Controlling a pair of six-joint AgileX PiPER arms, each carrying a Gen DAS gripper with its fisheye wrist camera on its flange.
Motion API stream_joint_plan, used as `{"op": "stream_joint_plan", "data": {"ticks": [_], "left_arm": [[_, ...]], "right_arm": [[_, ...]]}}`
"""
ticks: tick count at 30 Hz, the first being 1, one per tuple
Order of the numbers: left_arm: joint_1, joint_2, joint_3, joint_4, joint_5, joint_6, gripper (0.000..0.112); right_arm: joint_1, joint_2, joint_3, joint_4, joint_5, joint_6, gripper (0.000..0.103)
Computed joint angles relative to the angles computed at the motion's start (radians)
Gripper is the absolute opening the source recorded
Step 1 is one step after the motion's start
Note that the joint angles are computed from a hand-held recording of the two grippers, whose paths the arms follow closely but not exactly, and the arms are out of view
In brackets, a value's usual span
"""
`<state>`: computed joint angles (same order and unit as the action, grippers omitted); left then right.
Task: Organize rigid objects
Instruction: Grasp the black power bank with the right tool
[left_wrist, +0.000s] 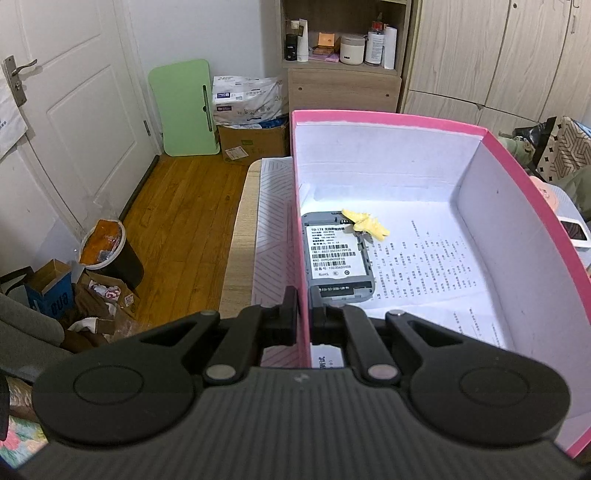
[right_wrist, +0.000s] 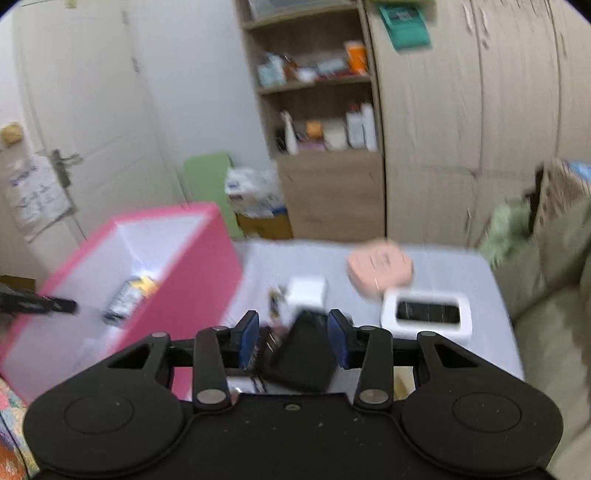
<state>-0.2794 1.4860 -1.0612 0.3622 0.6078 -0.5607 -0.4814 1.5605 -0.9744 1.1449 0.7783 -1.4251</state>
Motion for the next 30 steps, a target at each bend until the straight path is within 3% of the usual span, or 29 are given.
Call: {"op": "stream_joint_plan", "data": {"ticks": [4,7,10,14,19,22,24,28,29,30], "left_arm": [[-0.002,-0.004,0.005,0.012,-0.003,-0.006,0.004],[-0.022,-0.009,0.015,0.064,-0.003,-0.052,0.004],[-0.031,-0.011,0.016,0.079,0.005,-0.067,0.004],[-0.029,-0.008,0.009,0.071,0.006,-0.06,0.004],[-0.022,-0.019,0.027,0.067,-0.013,-0.058,0.004],[-0.014,-0.02,0.027,0.051,-0.018,-0.041,0.004],[-0.02,-0.017,0.023,0.061,-0.012,-0.045,0.004],[-0.025,-0.013,0.018,0.07,-0.006,-0.053,0.004],[-0.028,-0.012,0.016,0.074,-0.004,-0.058,0.004],[-0.028,-0.013,0.018,0.077,-0.006,-0.06,0.004]], "right_arm": [[0.076,0.098,0.022,0.064,-0.128,-0.011,0.052],[0.112,0.146,0.024,0.123,-0.194,0.031,0.07],[0.119,0.157,0.049,0.231,-0.244,-0.04,0.071],[0.181,0.194,0.009,0.238,-0.313,-0.051,0.071],[0.25,0.224,-0.025,0.148,-0.398,0.002,0.074],[0.27,0.183,-0.008,-0.055,-0.445,0.135,0.075],[0.271,0.185,-0.018,-0.175,-0.433,0.232,0.077],[0.271,0.209,-0.048,-0.163,-0.421,0.217,0.077],[0.275,0.213,-0.047,-0.131,-0.433,0.177,0.068],[0.268,0.215,-0.044,-0.075,-0.427,0.113,0.068]]}}
